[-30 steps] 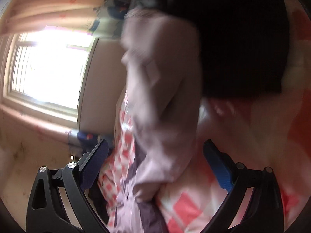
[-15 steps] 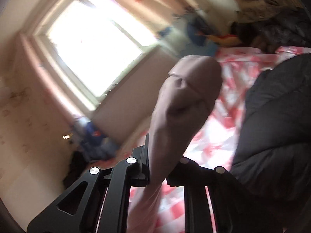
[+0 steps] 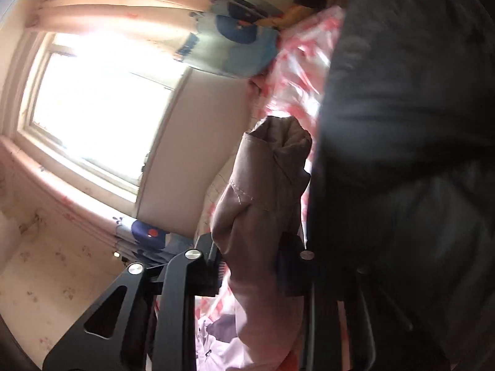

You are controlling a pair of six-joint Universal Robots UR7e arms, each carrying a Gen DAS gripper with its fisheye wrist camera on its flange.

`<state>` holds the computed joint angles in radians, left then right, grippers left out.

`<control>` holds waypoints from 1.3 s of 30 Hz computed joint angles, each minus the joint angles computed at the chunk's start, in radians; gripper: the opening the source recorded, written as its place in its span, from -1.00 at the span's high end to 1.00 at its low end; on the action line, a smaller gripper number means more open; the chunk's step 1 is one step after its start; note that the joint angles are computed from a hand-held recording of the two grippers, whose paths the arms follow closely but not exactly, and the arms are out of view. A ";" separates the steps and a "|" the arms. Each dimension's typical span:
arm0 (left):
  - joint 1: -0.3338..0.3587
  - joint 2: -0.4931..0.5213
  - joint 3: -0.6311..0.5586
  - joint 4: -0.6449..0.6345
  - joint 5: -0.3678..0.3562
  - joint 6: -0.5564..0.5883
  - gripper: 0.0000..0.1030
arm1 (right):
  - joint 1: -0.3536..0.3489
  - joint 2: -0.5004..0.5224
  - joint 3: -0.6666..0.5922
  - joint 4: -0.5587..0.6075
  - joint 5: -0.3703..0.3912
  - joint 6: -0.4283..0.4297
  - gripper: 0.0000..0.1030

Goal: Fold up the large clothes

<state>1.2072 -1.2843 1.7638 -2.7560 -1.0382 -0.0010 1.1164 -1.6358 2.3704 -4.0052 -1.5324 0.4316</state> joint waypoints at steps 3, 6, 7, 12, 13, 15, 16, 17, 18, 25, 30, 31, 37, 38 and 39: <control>0.002 -0.016 0.002 -0.032 -0.015 0.030 -0.86 | 0.121 0.033 -0.027 -0.028 -0.127 -0.104 0.65; 0.003 -0.018 -0.001 -0.042 -0.022 0.041 -0.86 | 0.229 0.086 -0.067 -0.037 -0.274 -0.160 0.65; 0.007 -0.019 -0.008 -0.030 -0.033 0.036 -0.86 | 0.264 0.104 -0.088 -0.036 -0.316 -0.177 0.65; 0.033 -0.023 -0.052 0.021 -0.067 -0.005 -0.86 | 0.434 0.226 -0.227 -0.083 -0.429 -0.320 0.65; 0.039 -0.025 -0.061 0.024 -0.070 -0.015 -0.86 | 0.479 0.256 -0.267 -0.081 -0.460 -0.362 0.65; 0.054 -0.032 -0.082 0.039 -0.079 -0.046 -0.86 | 0.546 0.315 -0.347 -0.068 -0.484 -0.436 0.65; 0.062 -0.037 -0.091 0.044 -0.086 -0.062 -0.86 | 0.582 0.348 -0.390 -0.059 -0.499 -0.462 0.65; 0.067 -0.041 -0.097 0.047 -0.091 -0.071 -0.86 | 0.612 0.381 -0.437 -0.041 -0.508 -0.487 0.65; 0.075 -0.046 -0.106 0.048 -0.096 -0.086 -0.86 | 0.641 0.420 -0.489 -0.020 -0.513 -0.514 0.65; 0.105 -0.070 -0.147 0.065 -0.140 -0.123 -0.86 | 0.783 0.720 -0.887 0.211 -0.525 -0.637 0.65; 0.131 -0.080 -0.180 0.085 -0.163 -0.155 -0.86 | 0.820 0.928 -1.140 0.397 -0.513 -0.662 0.65; 0.135 -0.082 -0.184 0.086 -0.164 -0.159 -0.86 | 0.823 0.964 -1.183 0.428 -0.511 -0.665 0.65; 0.150 -0.087 -0.206 0.094 -0.157 -0.161 -0.86 | 0.830 1.185 -1.438 0.621 -0.474 -0.638 0.65; 0.149 -0.088 -0.208 0.095 -0.149 -0.157 -0.86 | 0.827 1.226 -1.488 0.665 -0.464 -0.626 0.65; 0.150 -0.088 -0.210 0.095 -0.147 -0.154 -0.86 | 0.830 1.262 -1.533 0.699 -0.464 -0.619 0.65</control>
